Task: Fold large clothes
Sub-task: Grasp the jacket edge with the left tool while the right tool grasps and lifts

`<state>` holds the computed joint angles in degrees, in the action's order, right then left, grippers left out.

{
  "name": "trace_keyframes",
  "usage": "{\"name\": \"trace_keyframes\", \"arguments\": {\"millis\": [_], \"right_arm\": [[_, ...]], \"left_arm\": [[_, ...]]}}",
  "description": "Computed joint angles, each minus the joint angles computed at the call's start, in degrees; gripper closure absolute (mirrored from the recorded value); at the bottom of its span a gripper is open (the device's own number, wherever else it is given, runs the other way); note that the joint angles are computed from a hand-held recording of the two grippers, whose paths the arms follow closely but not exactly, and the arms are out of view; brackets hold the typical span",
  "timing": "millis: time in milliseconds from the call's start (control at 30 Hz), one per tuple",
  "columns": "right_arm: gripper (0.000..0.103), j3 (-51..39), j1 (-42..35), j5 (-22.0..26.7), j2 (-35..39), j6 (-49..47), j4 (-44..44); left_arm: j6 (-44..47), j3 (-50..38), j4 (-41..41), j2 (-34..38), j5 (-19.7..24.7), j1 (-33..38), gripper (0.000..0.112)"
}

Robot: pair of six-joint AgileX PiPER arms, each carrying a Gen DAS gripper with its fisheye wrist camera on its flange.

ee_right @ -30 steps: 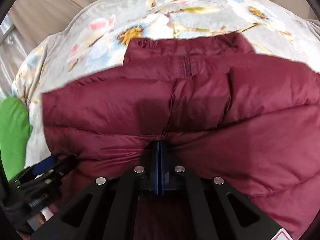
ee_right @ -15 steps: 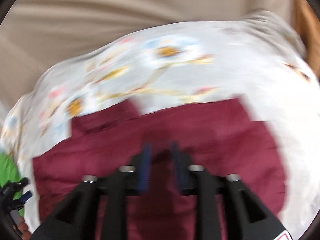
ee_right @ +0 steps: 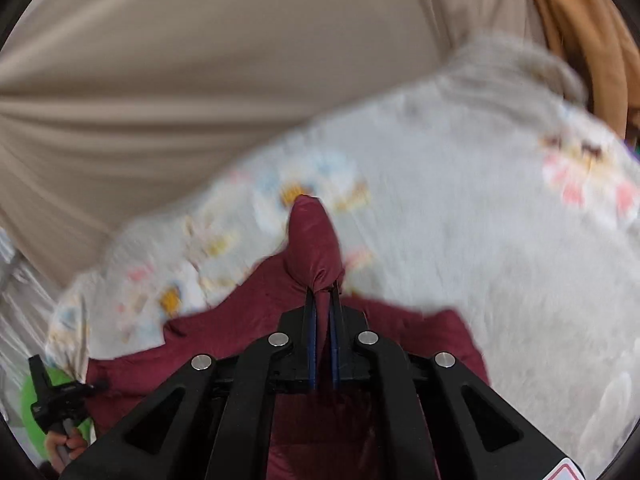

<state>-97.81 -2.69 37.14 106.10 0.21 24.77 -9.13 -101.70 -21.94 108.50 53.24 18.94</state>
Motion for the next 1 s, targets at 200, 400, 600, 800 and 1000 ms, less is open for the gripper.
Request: {"name": "trace_keyframes", "arguments": {"millis": [200,400,600,800,1000], "right_arm": [[0.095,-14.46,3.48,13.05,17.75,8.41,-16.89],[0.086,-4.82,5.0,6.6,6.05,16.27,-23.39],[0.092,-2.84,9.69,7.57,0.63,4.0,-7.53],[0.095,-1.34,23.19,9.78,2.19,2.36,-9.15],[0.1,-6.22,25.7,14.58,10.86,5.74,-11.47]], "left_arm": [[-6.16,-8.07,12.75,11.55,3.51,-6.49,0.1],[-7.58,-5.67,15.36,4.06,4.95,-5.49,0.087],[-8.85,2.06,20.38,-7.45,1.09,-9.39,0.068],[-8.06,15.84,17.1,-13.36,1.08,-10.74,0.068],[-8.25,34.55,9.32,-22.68,-3.23,0.21,0.051]]}}
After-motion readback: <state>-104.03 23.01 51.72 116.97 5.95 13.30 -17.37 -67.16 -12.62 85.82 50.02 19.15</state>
